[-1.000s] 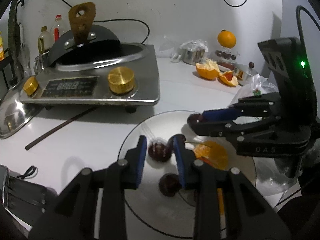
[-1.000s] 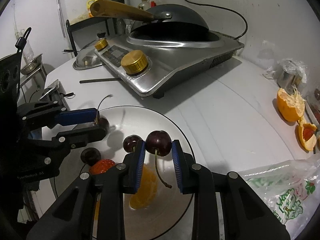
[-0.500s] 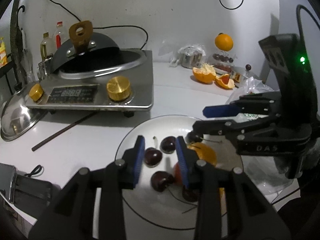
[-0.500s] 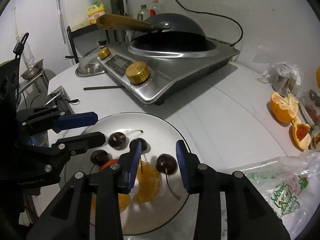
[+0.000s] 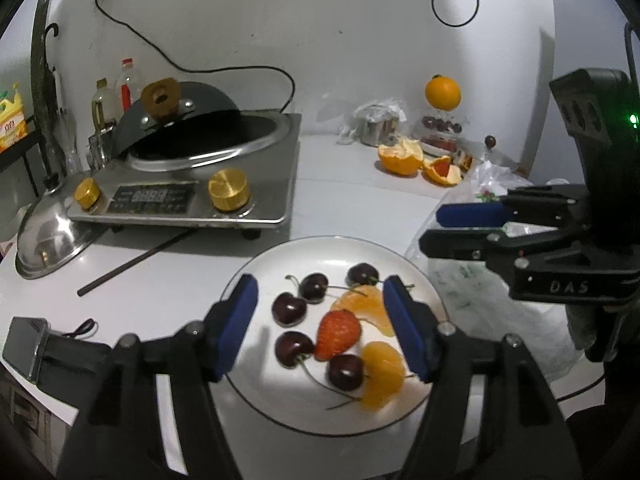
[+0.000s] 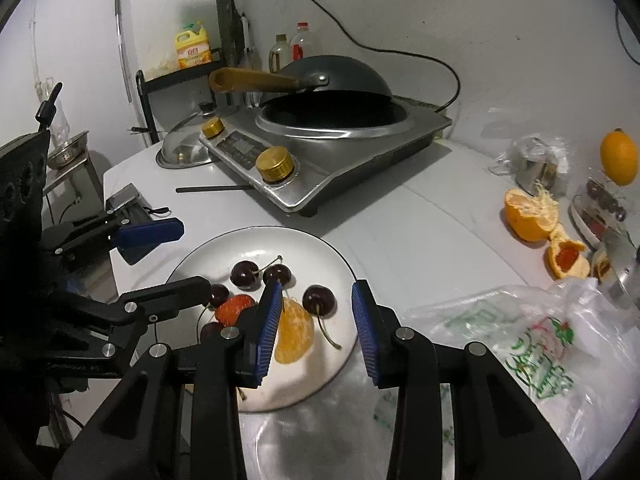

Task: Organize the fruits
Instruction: 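Move both open tools from the plate back over the bag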

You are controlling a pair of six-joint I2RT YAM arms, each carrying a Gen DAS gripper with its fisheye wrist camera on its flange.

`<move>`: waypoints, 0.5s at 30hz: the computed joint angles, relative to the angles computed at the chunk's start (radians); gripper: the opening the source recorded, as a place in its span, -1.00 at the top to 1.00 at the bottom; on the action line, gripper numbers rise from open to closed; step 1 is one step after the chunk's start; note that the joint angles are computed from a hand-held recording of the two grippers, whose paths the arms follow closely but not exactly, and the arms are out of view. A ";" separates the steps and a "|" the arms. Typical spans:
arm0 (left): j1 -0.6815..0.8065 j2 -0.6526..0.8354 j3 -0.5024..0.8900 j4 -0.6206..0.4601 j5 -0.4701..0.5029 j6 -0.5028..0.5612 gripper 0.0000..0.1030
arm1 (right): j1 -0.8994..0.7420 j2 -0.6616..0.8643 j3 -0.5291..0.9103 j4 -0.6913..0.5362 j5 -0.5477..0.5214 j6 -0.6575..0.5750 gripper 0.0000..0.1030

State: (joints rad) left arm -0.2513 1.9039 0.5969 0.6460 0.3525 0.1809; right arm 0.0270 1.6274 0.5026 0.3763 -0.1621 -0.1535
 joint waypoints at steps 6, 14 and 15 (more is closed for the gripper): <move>-0.052 -0.058 -0.048 0.003 -0.035 -0.010 -0.29 | -0.046 -0.105 -0.083 -0.001 -0.030 -0.010 0.25; -0.154 -0.125 -0.095 -0.005 -0.102 -0.033 -0.29 | -0.168 -0.246 -0.183 -0.032 -0.103 -0.053 0.25; -0.166 -0.130 -0.097 -0.007 -0.110 -0.036 -0.29 | -0.182 -0.257 -0.190 -0.036 -0.111 -0.058 0.25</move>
State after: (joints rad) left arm -0.4171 1.7736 0.4997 0.6392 0.2427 0.1450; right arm -0.1552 1.3709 0.3127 0.3403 -0.2734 -0.2115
